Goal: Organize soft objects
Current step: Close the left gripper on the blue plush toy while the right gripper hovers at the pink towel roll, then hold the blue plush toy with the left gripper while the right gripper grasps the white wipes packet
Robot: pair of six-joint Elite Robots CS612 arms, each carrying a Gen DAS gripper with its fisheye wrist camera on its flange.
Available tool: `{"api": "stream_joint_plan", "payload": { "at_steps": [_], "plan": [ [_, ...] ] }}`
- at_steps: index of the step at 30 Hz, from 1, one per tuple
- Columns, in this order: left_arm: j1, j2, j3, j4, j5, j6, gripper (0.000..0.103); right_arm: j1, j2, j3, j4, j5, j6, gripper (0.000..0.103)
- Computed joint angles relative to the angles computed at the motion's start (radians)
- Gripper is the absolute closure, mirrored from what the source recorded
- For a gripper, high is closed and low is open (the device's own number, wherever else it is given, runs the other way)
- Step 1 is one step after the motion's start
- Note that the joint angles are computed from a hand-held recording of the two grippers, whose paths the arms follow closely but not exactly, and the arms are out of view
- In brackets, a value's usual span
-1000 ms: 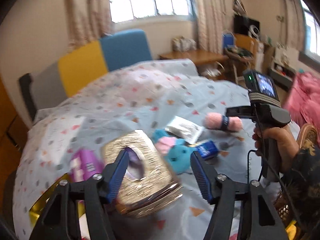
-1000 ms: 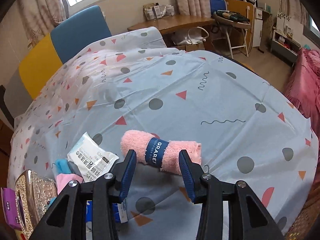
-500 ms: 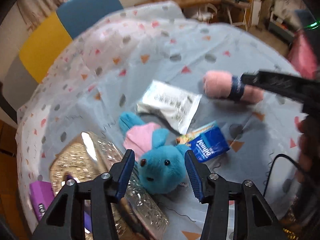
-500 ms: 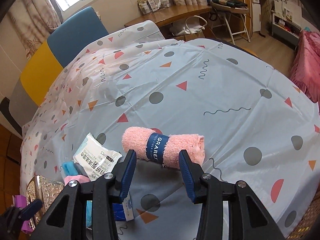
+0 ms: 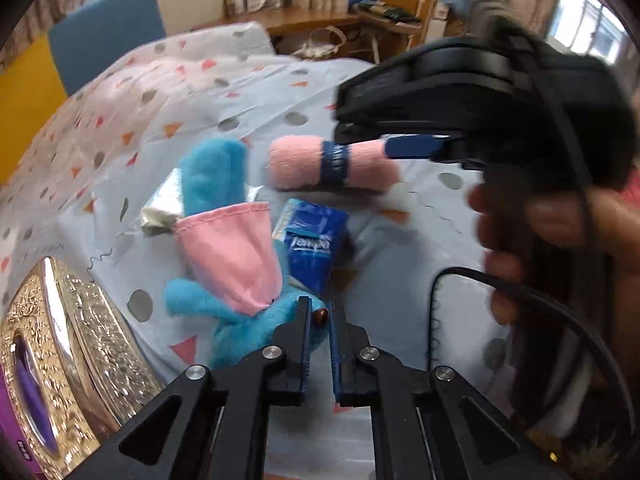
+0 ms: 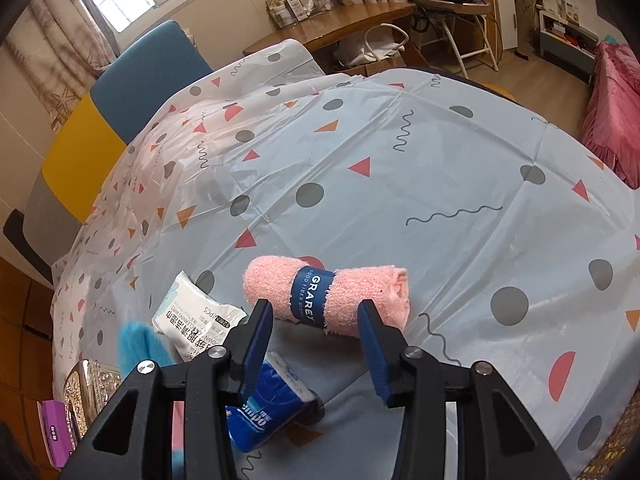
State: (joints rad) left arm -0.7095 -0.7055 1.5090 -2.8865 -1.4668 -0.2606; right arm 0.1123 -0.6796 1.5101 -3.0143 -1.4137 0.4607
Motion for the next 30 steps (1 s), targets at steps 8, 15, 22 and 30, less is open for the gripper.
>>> {"api": "stream_joint_plan", "payload": {
  "at_steps": [8,15,22,30],
  "plan": [
    [0.03,-0.034,0.001,0.017,0.072,-0.127,0.043,-0.002,0.0,0.003,-0.002,0.006,0.005,0.059],
    [0.037,-0.03,-0.013,0.127,0.035,-0.287,0.033,-0.006,0.0,0.004,-0.003,0.031,0.014,0.059],
    [0.03,0.039,-0.095,0.221,0.005,-0.261,0.052,-0.006,0.001,0.005,-0.005,0.038,0.012,0.059],
    [-0.005,0.001,0.013,0.038,0.078,-0.199,0.067,0.003,0.004,-0.006,0.006,0.033,-0.046,0.059]
  ]
}}
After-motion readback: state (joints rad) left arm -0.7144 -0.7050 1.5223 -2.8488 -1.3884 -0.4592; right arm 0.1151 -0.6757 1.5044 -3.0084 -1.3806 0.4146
